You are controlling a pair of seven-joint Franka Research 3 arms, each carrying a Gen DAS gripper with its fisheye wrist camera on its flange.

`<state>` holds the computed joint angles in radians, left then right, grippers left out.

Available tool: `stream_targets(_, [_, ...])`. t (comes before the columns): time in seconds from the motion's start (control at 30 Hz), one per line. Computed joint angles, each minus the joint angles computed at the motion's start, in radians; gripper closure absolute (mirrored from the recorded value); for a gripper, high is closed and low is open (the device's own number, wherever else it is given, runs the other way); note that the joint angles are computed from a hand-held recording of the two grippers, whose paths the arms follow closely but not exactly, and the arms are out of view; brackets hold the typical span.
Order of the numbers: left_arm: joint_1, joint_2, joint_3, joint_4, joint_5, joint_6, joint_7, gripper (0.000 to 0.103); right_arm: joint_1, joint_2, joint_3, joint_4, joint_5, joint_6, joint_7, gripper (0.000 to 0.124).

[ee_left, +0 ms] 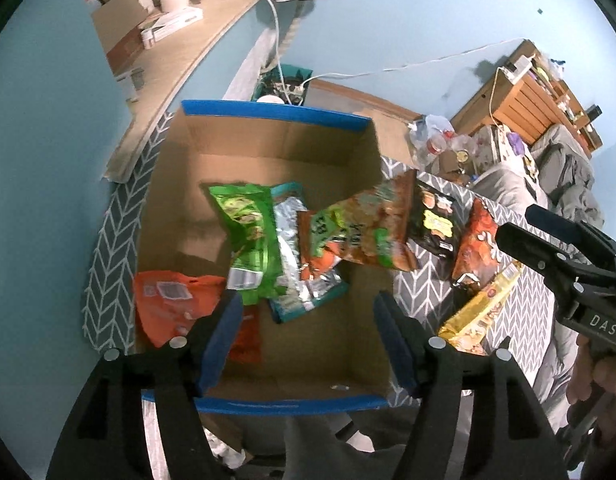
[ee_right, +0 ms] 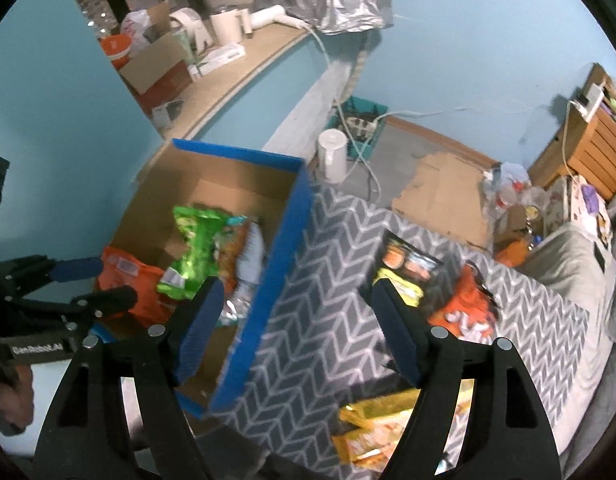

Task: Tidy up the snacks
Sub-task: 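Move both grippers back over the remaining snacks on the bed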

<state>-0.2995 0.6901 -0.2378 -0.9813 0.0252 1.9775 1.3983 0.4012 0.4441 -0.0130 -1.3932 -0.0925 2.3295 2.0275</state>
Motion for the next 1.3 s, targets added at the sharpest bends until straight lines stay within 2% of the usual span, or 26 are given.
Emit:
stream_targets(0.17, [-0.028, 0.006, -0.011, 0.014, 0.001, -0.024, 0.000, 0.034, -0.020, -0.109, -0.004, -0.160, -0.005, 0.040, 0.008, 0.047])
stream_targets(0.3, [-0.054, 0.012, -0.024, 0.022, -0.006, -0.041, 0.008, 0.034, -0.042, -0.191, 0.002, -0.276, -0.020, 0.073, 0.006, 0.040])
stream_targets(0.5, [-0.105, 0.021, -0.034, 0.034, 0.001, -0.063, 0.030, 0.034, -0.093, -0.332, 0.018, -0.479, -0.025, 0.125, -0.019, 0.040])
stream_targets(0.63, [-0.135, 0.012, -0.034, 0.012, 0.009, -0.054, 0.021, 0.029, -0.130, -0.413, 0.032, -0.596, 0.001, 0.150, -0.050, 0.040])
stream_targets(1.0, [-0.178, -0.021, -0.053, -0.099, 0.002, -0.045, -0.057, 0.029, -0.202, -0.569, 0.048, -0.844, 0.132, 0.199, -0.200, 0.039])
stream_targets(1.3, [-0.199, -0.062, -0.067, -0.240, -0.008, 0.015, -0.184, 0.029, -0.204, -0.620, 0.041, -0.974, 0.282, 0.200, -0.426, 0.039])
